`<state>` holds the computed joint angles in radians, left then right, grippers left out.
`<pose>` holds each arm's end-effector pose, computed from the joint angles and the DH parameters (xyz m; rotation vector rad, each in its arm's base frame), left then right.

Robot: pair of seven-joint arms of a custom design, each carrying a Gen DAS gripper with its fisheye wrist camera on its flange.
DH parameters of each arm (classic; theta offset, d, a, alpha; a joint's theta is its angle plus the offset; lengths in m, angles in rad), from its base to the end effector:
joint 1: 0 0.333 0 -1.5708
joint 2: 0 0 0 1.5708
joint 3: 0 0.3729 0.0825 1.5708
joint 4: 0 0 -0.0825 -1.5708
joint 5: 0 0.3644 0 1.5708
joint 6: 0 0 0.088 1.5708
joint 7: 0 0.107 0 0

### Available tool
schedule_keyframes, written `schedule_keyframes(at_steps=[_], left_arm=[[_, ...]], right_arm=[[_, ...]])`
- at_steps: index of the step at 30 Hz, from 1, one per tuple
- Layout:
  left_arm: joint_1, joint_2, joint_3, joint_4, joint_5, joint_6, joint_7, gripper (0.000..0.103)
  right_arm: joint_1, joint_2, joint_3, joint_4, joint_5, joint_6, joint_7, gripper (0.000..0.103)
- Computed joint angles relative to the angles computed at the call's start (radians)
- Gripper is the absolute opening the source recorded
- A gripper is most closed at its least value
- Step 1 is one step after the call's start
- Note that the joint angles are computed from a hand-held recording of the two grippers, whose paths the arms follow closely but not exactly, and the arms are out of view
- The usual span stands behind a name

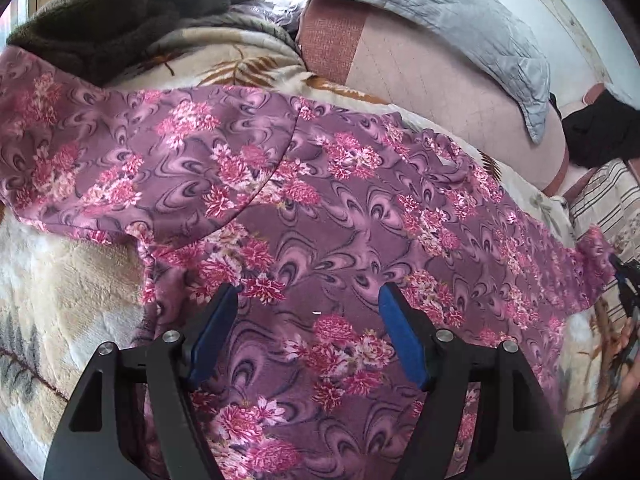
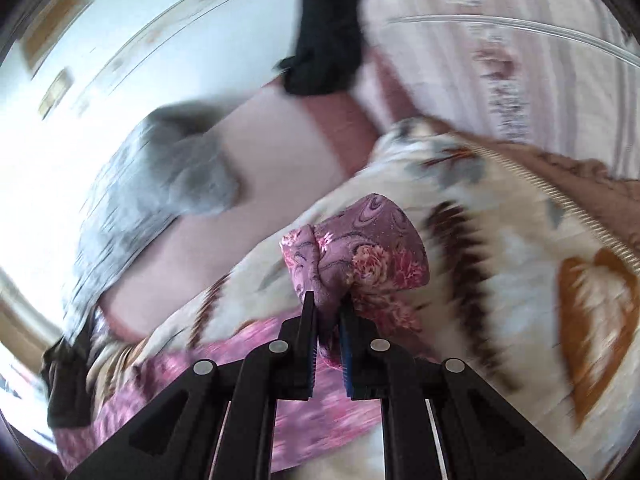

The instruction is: Fold small clothes

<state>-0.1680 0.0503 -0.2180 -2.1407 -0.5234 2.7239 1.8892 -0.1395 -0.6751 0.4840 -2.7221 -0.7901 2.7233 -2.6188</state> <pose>0.5383 -0.1966 0.5056 -1.7479 2.3145 -0.9154 0.3050 0.1613 0.5086 -0.5394 2.2373 -0.6837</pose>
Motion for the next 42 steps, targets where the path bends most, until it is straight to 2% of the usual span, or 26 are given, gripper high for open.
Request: schedule_keyframes(at_steps=[5,11,15,19,21,24,25,26,27,29,31,33,35,37,39,42], left_arm=[[0.016,0.002,0.007,0.021,-0.055,-0.042,0.017,0.073],[0.028,-0.003,0.013,0.039,-0.106,-0.066,0.059,0.073],[0.034,-0.003,0.020,0.050,-0.103,-0.071,0.061,0.073],[0.046,0.002,0.026,0.065,-0.127,-0.091,0.071,0.073],[0.051,0.003,0.027,0.067,-0.135,-0.093,0.076,0.073],[0.062,0.008,0.030,0.080,-0.170,-0.118,0.092,0.073],[0.067,0.013,0.031,0.087,-0.187,-0.135,0.098,0.073],[0.072,0.017,0.032,0.093,-0.205,-0.154,0.104,0.073],[0.076,0.021,0.032,0.098,-0.217,-0.169,0.107,0.073],[0.081,0.028,0.030,0.106,-0.236,-0.199,0.114,0.073],[0.080,0.031,0.026,0.108,-0.240,-0.219,0.118,0.073],[0.076,0.026,0.021,0.103,-0.243,-0.232,0.134,0.073],[0.066,0.027,0.015,0.104,-0.235,-0.253,0.145,0.073],[0.056,0.037,0.008,0.116,-0.238,-0.293,0.133,0.073],[0.045,0.054,0.002,0.135,-0.221,-0.329,0.103,0.073],[0.004,0.095,-0.010,0.181,-0.094,-0.332,-0.004,0.073]], right_arm=[[-0.092,0.206,0.130,0.163,-0.149,0.080,0.115,0.009],[-0.113,0.459,0.235,0.362,-0.365,0.064,0.245,0.009],[-0.050,0.650,0.265,0.517,-0.464,-0.007,0.223,0.009],[0.056,0.839,0.264,0.681,-0.501,-0.076,0.115,0.010],[0.111,0.925,0.250,0.757,-0.526,-0.073,0.080,0.010],[0.175,1.040,0.235,0.854,-0.501,-0.041,0.005,0.018],[0.193,1.071,0.236,0.882,-0.464,-0.050,-0.043,0.028],[0.204,1.098,0.241,0.899,-0.423,-0.045,-0.090,0.032],[0.209,1.112,0.240,0.906,-0.406,-0.019,-0.112,0.032],[0.217,1.111,0.236,0.890,-0.382,0.039,-0.131,0.032],[0.241,1.060,0.215,0.858,-0.381,0.035,-0.127,0.032],[0.298,0.933,0.132,0.768,-0.514,0.023,0.096,0.033],[0.331,0.792,0.079,0.644,-0.586,-0.051,0.338,0.036],[0.357,0.651,0.049,0.508,-0.576,-0.160,0.535,0.039],[0.383,0.541,0.029,0.400,-0.503,-0.276,0.640,0.039],[0.415,0.435,-0.015,0.281,-0.430,-0.332,0.736,0.039]])
